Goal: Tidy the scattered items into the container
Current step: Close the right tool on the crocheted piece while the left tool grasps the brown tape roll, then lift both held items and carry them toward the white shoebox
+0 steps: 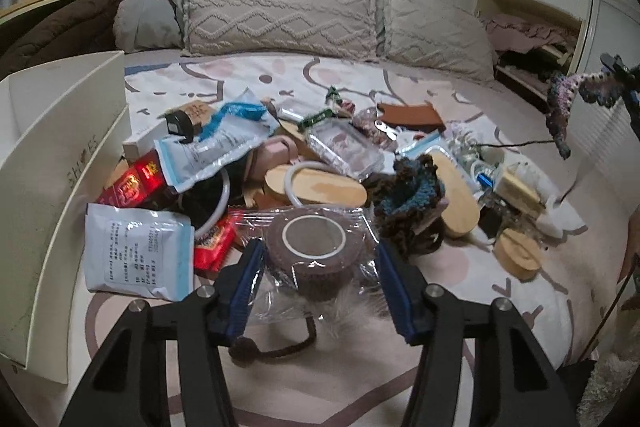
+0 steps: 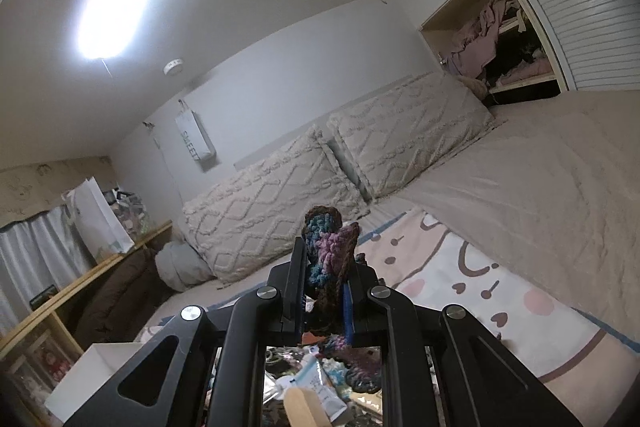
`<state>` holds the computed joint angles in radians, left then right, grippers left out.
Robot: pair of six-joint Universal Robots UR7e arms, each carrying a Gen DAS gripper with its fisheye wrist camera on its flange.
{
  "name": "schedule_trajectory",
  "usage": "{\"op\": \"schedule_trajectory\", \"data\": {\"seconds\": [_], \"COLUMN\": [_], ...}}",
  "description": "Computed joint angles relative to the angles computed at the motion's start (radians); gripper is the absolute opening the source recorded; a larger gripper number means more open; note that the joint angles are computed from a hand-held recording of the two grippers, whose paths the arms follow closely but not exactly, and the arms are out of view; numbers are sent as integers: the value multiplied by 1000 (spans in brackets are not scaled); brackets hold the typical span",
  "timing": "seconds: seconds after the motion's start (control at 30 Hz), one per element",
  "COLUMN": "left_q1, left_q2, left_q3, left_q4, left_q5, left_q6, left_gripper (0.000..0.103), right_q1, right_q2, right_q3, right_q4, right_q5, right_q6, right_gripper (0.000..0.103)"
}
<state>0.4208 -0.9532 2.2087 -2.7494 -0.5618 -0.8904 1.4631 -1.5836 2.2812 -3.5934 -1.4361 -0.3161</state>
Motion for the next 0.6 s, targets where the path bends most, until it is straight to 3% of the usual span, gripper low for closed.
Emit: {"op": "schedule_trajectory", "data": {"seconds": [0.6], "left_q1": [-37], "left_q2": [-84], "left_q3": [39], "left_q4": [49], "left_q5": [110], "left_q6": [-72], "left_gripper": [56], "right_q1": [50], "right_q2": [-19], "right_q3": [33], "right_q4": [-34], "right_q5": [-11], "right_q6": [-38], "right_gripper": [15]}}
